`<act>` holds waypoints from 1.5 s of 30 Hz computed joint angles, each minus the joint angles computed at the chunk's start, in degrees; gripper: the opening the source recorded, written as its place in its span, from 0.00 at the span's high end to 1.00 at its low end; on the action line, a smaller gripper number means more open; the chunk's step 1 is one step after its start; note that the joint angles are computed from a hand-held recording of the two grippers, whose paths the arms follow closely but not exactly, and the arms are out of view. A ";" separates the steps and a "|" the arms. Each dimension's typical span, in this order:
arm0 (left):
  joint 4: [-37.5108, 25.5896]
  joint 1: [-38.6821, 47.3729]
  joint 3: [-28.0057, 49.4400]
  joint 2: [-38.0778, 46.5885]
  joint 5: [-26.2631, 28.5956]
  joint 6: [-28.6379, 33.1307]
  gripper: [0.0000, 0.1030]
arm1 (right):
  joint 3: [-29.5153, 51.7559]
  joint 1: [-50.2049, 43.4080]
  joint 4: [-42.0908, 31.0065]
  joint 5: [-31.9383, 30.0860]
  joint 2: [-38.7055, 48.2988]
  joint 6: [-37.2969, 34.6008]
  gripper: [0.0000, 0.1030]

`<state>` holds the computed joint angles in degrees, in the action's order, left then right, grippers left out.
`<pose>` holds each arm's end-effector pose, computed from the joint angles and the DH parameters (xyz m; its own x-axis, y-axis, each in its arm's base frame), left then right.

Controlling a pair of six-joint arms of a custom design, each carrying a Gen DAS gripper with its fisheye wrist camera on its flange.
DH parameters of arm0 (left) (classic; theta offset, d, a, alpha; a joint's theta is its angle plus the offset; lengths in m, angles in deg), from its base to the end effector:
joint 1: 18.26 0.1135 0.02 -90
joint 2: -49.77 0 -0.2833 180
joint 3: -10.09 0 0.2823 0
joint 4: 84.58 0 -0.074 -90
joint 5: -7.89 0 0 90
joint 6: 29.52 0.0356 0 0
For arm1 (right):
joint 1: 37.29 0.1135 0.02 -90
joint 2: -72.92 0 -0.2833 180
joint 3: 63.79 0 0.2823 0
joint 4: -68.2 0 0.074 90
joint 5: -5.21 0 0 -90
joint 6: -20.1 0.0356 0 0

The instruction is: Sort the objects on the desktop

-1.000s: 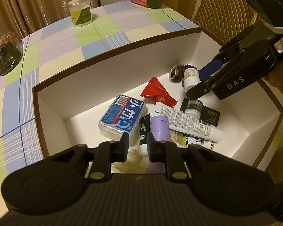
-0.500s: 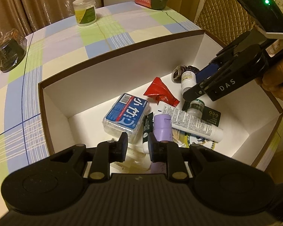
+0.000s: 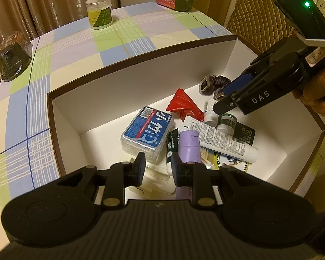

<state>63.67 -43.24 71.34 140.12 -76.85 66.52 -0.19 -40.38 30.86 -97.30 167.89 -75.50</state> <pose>0.2902 -0.1388 0.1639 -0.7387 0.4598 -0.4928 0.5417 0.8401 -0.0284 0.3250 -0.0098 0.1474 -0.9234 -0.0456 -0.3811 -0.1166 0.9793 0.1654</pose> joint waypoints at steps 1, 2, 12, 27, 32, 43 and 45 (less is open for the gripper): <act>0.16 0.14 -0.09 0.02 0.11 0.12 0.80 | -0.07 -0.03 0.00 0.05 -0.11 -0.01 0.54; 0.31 0.25 -0.18 0.02 0.19 0.22 0.80 | -0.16 -0.05 -0.01 0.11 -0.23 -0.02 0.54; 0.52 -0.19 -0.68 -0.77 -0.31 -0.04 0.76 | -1.94 -0.31 -0.04 0.51 -3.10 0.08 0.54; 0.44 -1.87 -2.33 -3.70 -1.84 -1.26 0.64 | -7.82 -0.48 1.91 2.12 -13.30 1.24 0.04; 0.46 -2.22 -3.11 -5.07 -2.10 -1.72 0.54 | -9.18 -0.17 0.96 2.47 -16.92 1.41 0.04; 1.24 -2.36 -5.03 -8.52 -3.41 -2.51 0.02 | -10.72 -0.18 -1.62 3.41 -23.86 2.38 0.04; 1.10 -2.34 -5.12 -8.99 -3.63 -2.54 0.01 | -10.84 -0.08 -2.21 3.77 -25.01 2.64 0.04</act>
<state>64.78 -45.57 66.22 131.13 -80.49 63.98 -11.03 -40.46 28.65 -93.53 142.89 -72.86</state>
